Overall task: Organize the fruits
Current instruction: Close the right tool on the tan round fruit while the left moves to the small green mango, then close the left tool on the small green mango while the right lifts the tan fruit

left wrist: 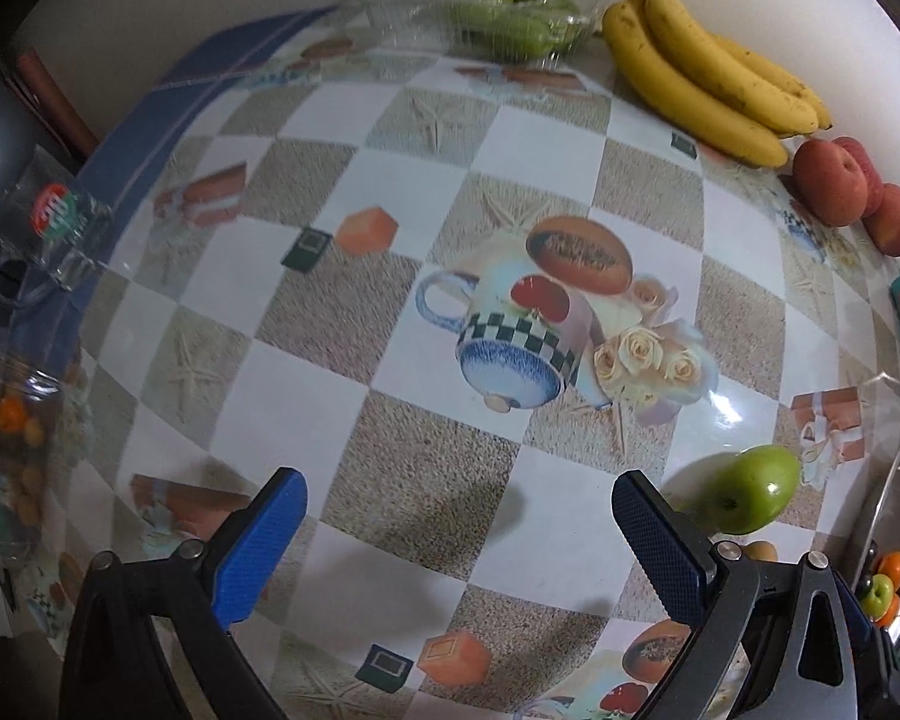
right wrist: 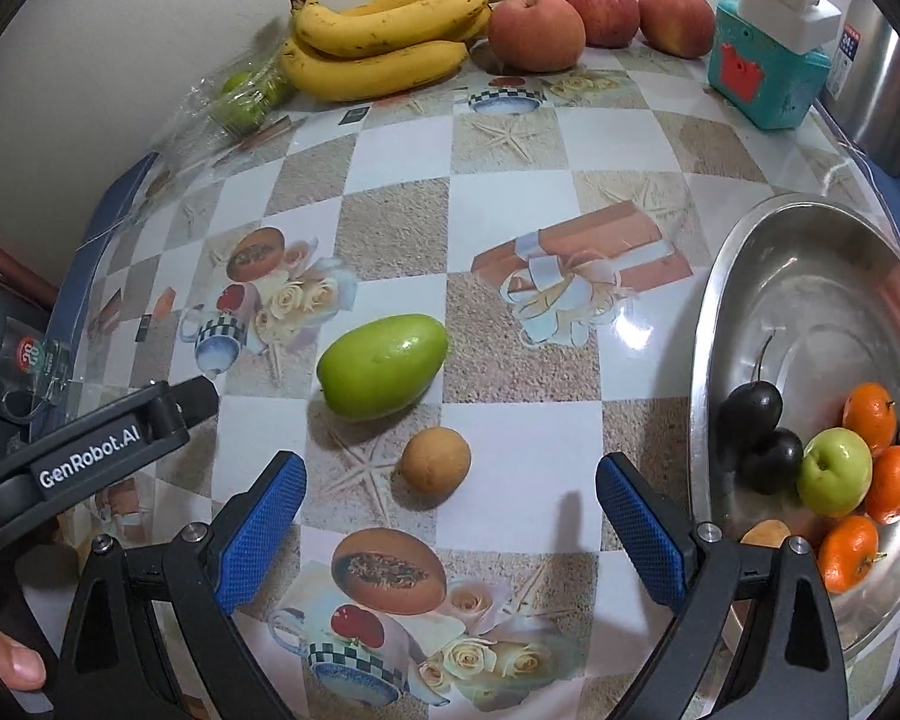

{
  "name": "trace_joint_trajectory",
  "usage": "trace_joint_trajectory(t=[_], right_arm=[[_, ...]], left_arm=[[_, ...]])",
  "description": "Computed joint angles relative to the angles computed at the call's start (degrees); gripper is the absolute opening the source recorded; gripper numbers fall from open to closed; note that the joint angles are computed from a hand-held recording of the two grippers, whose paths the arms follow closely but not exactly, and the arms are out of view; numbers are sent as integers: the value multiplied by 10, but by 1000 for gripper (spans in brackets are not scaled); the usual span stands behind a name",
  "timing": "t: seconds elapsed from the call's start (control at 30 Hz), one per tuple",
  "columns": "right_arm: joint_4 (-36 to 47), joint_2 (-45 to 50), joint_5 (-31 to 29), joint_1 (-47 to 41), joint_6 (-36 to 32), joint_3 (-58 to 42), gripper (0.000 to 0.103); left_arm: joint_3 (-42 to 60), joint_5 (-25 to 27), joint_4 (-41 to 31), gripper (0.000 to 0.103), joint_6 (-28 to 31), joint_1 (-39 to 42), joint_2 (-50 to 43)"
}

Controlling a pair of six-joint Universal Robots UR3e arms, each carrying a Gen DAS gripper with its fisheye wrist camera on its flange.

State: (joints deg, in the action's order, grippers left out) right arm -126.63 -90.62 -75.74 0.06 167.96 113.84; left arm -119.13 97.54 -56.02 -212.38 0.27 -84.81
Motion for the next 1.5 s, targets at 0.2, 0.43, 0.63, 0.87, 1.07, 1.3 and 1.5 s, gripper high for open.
trace_joint_trajectory(t=[0.2,0.43,0.63,0.87,1.07,1.3,1.5], right_arm=[[-6,14,-7,9,0,-1,74],[-10,23,-4,14,0,-2,52],[-6,26,1,13,-2,-4,38],[3,24,19,4,-5,-3,27],[10,21,24,2,-7,-4,27],[23,1,33,-14,-11,-7,27],[25,-19,27,-47,-4,-4,27]], left_arm=[[-13,-22,11,103,-5,5,-14],[-20,-27,19,103,2,12,-7],[-12,-25,14,103,7,14,-6],[5,-21,2,103,-1,5,-6],[8,-20,2,103,-2,4,-3],[10,-32,10,103,0,4,0],[35,-46,26,103,7,-15,-14]])
